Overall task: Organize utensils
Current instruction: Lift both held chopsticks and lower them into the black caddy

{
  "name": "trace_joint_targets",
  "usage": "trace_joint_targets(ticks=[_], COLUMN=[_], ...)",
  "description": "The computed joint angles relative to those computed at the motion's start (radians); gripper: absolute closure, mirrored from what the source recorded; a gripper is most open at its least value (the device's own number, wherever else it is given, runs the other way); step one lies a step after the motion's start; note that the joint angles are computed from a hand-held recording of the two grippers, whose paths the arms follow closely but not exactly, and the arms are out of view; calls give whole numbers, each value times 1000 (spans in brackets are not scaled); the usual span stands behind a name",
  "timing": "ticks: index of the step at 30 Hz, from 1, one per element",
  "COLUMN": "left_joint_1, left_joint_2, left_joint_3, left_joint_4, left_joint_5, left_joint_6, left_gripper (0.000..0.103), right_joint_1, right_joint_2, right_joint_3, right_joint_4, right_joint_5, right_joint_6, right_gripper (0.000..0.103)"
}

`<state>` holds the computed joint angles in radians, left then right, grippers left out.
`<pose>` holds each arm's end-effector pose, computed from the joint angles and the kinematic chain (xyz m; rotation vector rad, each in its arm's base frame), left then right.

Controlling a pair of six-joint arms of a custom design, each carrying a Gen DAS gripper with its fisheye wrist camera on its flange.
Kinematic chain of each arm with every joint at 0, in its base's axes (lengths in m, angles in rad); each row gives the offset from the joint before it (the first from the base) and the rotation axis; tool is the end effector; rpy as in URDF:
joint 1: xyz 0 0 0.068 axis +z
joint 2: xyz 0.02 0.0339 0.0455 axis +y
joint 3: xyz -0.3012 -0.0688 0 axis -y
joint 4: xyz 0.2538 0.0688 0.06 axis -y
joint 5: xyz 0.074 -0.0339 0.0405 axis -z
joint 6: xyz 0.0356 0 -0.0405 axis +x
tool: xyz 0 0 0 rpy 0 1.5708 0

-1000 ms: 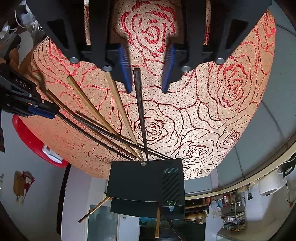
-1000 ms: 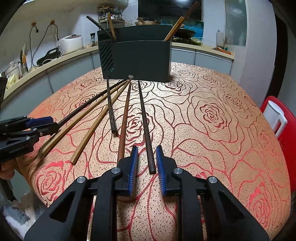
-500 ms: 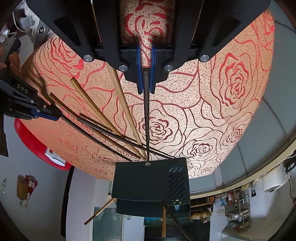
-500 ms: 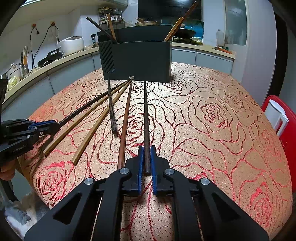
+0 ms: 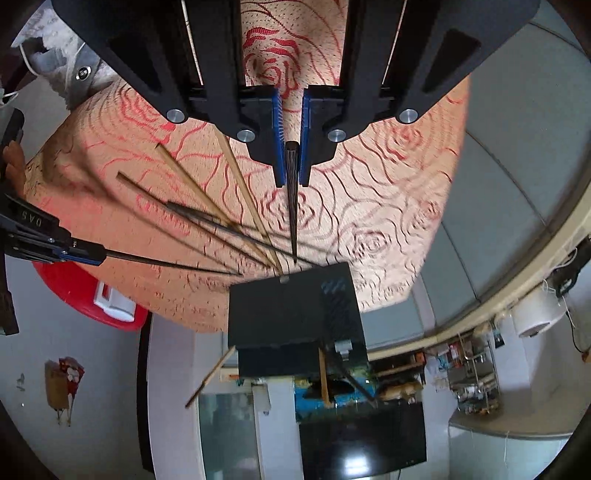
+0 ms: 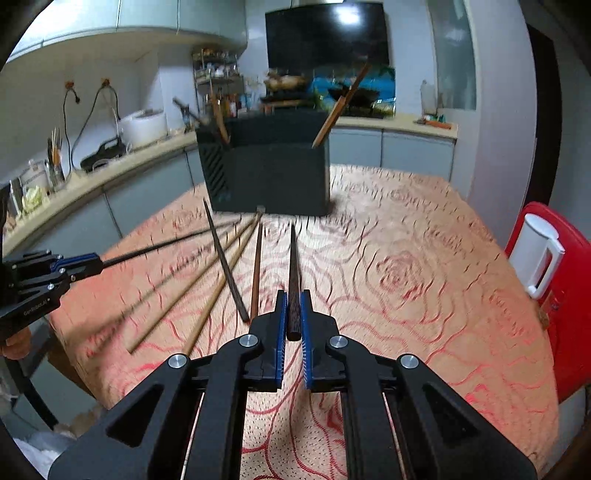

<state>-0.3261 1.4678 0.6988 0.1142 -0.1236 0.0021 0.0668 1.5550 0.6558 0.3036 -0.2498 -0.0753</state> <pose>0.2855 -0.0919 0.2131 0.2957 2.2003 -0.0409 0.3087 0.0295 0.1924 -0.2958 2.1370 0.2654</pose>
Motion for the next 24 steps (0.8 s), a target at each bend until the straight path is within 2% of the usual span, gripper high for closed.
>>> trace_joint_targets(ticks=[12, 24], left_joint_1=[15, 43], left_joint_2=[-175, -163], left_joint_3=[79, 221], left_joint_4=[-95, -151], left_joint_5=[18, 57], left_joint_6=[13, 25], left_gripper=[96, 96], right_joint_1=[-46, -25], right_joint_2=[-150, -161], right_joint_3=[67, 169], right_joint_4=[-71, -119], right_joint_5=[-91, -99], right_joint_6=[39, 48], right_gripper=[95, 95])
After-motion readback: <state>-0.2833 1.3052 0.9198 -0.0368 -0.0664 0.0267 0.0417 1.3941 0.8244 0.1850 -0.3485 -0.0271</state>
